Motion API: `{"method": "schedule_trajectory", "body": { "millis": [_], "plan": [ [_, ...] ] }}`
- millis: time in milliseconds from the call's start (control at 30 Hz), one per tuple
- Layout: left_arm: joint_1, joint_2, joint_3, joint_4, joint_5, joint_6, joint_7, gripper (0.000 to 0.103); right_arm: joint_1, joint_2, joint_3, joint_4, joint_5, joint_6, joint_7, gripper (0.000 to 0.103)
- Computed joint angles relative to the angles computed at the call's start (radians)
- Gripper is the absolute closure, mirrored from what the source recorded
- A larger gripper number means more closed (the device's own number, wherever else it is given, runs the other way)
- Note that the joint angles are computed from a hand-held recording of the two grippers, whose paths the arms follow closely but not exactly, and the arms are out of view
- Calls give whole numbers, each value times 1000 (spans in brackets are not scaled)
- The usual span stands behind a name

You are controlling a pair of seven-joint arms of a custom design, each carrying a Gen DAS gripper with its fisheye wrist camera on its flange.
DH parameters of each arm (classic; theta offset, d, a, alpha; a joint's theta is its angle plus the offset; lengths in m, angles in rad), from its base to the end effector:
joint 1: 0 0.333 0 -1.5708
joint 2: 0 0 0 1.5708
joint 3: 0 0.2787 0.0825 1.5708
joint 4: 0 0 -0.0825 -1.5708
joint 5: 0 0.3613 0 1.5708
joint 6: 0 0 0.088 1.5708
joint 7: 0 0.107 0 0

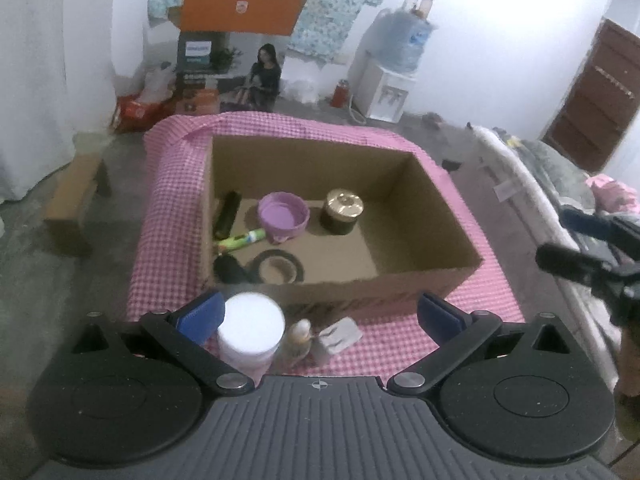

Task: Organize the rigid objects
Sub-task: 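Withdraw the right gripper from the box, then reach the right gripper to the white charger and grasp it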

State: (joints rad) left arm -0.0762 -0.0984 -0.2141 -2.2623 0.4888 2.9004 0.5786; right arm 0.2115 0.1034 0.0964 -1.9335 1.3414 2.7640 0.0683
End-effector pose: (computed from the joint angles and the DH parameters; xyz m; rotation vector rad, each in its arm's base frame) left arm 0.5029 -0.1817 0.4571 -2.0598 1.5788 -0.9000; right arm 0.5778 0.1388 0.4622 -1.9126 0.9063 -0.4723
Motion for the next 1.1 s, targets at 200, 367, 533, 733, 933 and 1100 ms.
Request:
{"method": "schedule_trajectory", "body": {
  "millis": [200, 367, 533, 733, 933, 1100],
  "plan": [
    [54, -55, -52, -107, 156, 74, -175, 0, -5, -15, -2, -53, 130, -41, -116, 0],
    [133, -44, -126, -126, 438, 116, -448, 0, -15, 0, -18, -78, 221, -133, -105, 0],
    [106, 16, -118, -97, 638, 84, -610, 0, -35, 35, -28, -80, 198, -234, 13, 0],
    [7, 79, -96, -51, 811, -56, -643, 0, -42, 57, -19, -110, 247, -231, 33, 0],
    [-73, 142, -32, -10, 940, -59, -701, 0, -42, 106, -5, -83, 165, -215, 127, 0],
    [-122, 163, 10, 3, 993, -44, -702, 1, -54, 113, 1, -89, 165, -229, 145, 0]
  ]
}}
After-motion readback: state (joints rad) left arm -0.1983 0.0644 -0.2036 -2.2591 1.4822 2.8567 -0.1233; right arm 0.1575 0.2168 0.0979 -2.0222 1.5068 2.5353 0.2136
